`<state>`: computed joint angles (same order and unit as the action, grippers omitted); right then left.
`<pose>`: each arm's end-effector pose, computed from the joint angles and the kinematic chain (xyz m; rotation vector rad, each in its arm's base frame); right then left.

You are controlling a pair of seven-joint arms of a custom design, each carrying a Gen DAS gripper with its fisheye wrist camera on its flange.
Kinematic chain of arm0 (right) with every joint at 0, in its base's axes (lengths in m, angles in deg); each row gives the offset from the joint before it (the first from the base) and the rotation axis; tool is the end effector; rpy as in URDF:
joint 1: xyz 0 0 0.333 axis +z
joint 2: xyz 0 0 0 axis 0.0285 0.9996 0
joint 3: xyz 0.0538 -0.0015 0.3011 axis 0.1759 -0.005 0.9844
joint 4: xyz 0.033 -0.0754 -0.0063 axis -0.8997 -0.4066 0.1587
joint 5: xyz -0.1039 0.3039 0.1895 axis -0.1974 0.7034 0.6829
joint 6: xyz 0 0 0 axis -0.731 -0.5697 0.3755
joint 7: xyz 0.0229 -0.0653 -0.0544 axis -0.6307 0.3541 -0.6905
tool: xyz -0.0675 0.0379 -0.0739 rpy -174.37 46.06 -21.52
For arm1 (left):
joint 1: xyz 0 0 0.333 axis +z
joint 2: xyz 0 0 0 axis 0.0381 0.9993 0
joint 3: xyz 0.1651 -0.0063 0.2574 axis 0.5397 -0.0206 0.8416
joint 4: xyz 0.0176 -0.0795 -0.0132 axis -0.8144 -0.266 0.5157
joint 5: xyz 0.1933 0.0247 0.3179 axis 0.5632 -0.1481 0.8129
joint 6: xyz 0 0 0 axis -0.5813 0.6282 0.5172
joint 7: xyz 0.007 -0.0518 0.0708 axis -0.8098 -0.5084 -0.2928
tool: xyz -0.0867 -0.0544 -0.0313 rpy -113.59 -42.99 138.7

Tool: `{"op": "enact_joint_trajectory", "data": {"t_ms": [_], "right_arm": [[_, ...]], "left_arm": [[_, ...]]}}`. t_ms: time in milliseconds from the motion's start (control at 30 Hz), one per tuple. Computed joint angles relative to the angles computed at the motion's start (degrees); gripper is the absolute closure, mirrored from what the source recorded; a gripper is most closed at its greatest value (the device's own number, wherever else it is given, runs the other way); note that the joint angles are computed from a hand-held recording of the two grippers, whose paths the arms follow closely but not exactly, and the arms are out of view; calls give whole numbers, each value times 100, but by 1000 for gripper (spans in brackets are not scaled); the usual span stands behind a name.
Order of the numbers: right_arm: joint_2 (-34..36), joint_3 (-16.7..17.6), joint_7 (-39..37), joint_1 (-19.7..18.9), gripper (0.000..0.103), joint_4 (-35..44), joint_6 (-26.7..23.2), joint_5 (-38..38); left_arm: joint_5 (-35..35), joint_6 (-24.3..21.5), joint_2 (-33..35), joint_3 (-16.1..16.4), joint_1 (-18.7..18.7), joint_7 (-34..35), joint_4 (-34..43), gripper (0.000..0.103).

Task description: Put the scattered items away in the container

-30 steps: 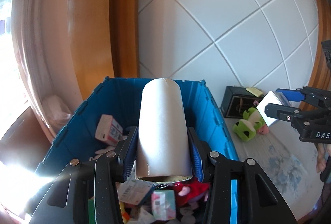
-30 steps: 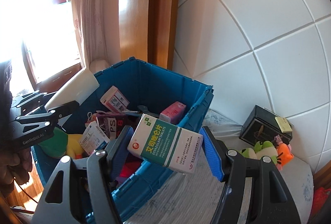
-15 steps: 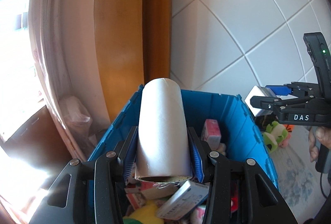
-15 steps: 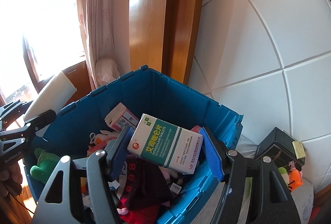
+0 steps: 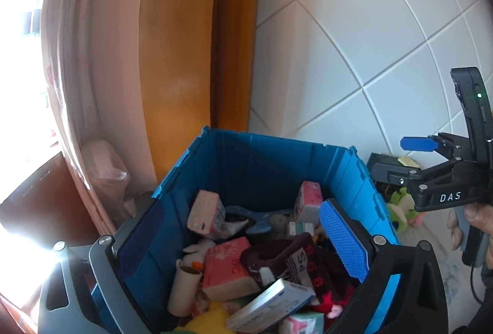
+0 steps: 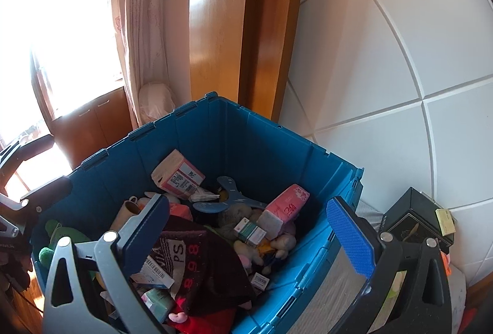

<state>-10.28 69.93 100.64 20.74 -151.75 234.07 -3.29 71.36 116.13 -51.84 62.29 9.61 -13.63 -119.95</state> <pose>0.5412 0.2420 0.6458 -2.1239 0.9665 -0.5615 0.4843 -0.0562 0.6274 -1.6916 1.4723 -0.9242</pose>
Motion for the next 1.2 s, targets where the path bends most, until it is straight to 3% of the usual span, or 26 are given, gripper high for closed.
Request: {"op": "enact_joint_trajectory", "data": {"t_ms": [433, 733, 967, 1200], "right_arm": [[-925, -477, -792, -213, 0, -997, 34, 952], [-1733, -1102, -1535, -496, 0, -1707, -210, 1595], [-2338, -1680, -2041, -946, 0, -2222, -520, 1661], [-2821, -2257, -2540, -1616, 0, -2597, -858, 1447]], "left_arm": [[583, -417, 164, -551, -264, -517, 499, 1], [1494, -893, 495, -1015, -675, -1521, 1096, 1], [2240, -1573, 1168, -1398, -1332, -2285, 1993, 1], [2992, -2339, 2069, -1593, -2262, -3028, 3016, 1]]}}
